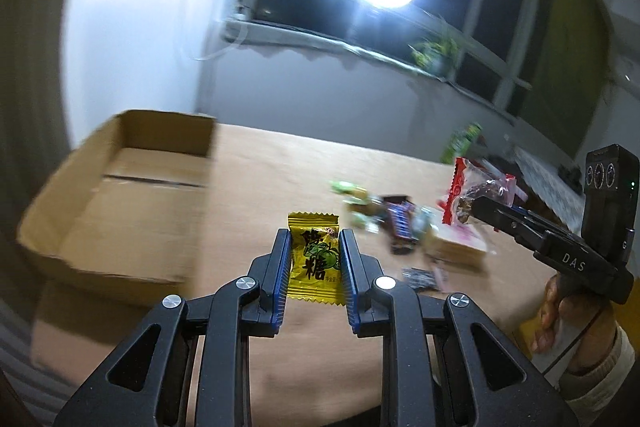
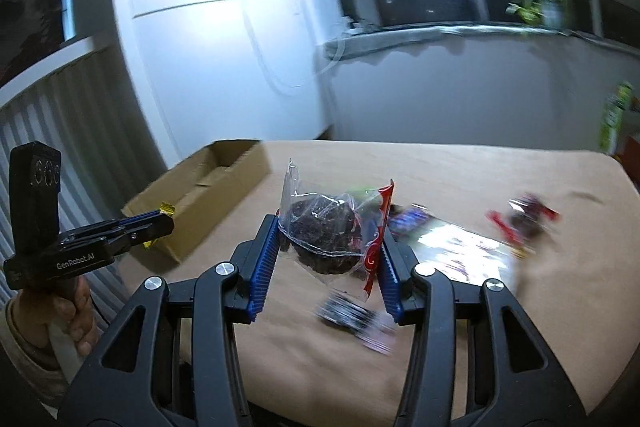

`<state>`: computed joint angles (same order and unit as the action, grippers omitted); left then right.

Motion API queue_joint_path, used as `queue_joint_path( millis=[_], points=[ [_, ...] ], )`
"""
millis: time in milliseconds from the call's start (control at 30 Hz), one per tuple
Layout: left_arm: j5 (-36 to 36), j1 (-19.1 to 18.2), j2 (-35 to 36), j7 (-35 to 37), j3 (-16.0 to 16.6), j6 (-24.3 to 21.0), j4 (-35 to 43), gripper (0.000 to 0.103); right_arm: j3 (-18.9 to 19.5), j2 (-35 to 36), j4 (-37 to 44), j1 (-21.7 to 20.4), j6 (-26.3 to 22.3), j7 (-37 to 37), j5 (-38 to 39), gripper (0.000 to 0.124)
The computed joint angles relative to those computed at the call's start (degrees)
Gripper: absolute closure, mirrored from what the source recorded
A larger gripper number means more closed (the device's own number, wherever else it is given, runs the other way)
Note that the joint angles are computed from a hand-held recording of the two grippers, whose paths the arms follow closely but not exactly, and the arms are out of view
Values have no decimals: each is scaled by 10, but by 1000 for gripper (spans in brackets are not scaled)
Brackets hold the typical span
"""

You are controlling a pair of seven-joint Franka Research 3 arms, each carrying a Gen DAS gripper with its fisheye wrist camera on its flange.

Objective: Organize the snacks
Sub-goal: 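Carry both snacks to the cardboard box and open both tools to drop them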

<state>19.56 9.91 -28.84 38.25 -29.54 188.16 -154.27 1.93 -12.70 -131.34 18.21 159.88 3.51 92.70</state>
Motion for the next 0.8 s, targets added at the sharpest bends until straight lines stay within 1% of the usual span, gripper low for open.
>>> queue_joint_path(
  millis=[67, 100, 167, 267, 300, 433, 500, 567, 600, 633, 667, 700, 733, 767, 800],
  points=[
    [-2, 7, -18, -1, 15, 6, -18, 81, 15, 20, 24, 13, -1, 14, -14, 76],
    [-5, 10, -23, -1, 18, 7, -22, 81, 21, 30, 36, 20, -1, 17, -19, 76],
    [-8, 24, -37, 2, 30, 12, -36, 81, 34, 52, 63, 35, -4, 27, -35, 76],
    [-13, 43, -39, 11, 42, 16, -44, 81, 49, 88, 106, 54, -10, 41, -61, 76],
    [-14, 50, -36, 16, 49, 19, -47, 81, 55, 104, 123, 60, -12, 50, -76, 76],
    [-23, 79, -17, 35, 55, 32, -48, 81, 74, 163, 190, 75, -16, 74, -113, 76],
    [-28, 86, 7, 49, 64, 40, -43, 81, 84, 198, 230, 79, -17, 90, -136, 76],
    [-33, 79, 26, 65, 78, 38, -37, 81, 95, 227, 264, 81, -14, 97, -150, 76],
    [-37, 90, 33, 72, 67, 28, -31, 81, 101, 244, 282, 83, -3, 99, -157, 72],
    [-42, 109, 33, 75, 49, 24, -30, 80, 107, 257, 295, 83, 10, 103, -163, 58],
    [-47, 130, 37, 74, 26, 16, -22, 73, 107, 275, 311, 88, 15, 138, -199, 49],
    [-50, 147, 34, 70, 9, 8, -21, 57, 104, 289, 323, 92, 14, 183, -245, 43],
    [-51, 161, 28, 64, -5, 10, -24, 47, 106, 294, 324, 92, 23, 206, -262, 43],
    [-53, 186, 16, 55, -31, 18, -30, 31, 114, 293, 319, 84, 30, 205, -255, 43],
    [-55, 204, 7, 51, -49, 26, -35, 29, 125, 288, 312, 73, 34, 191, -241, 43]
  ],
)
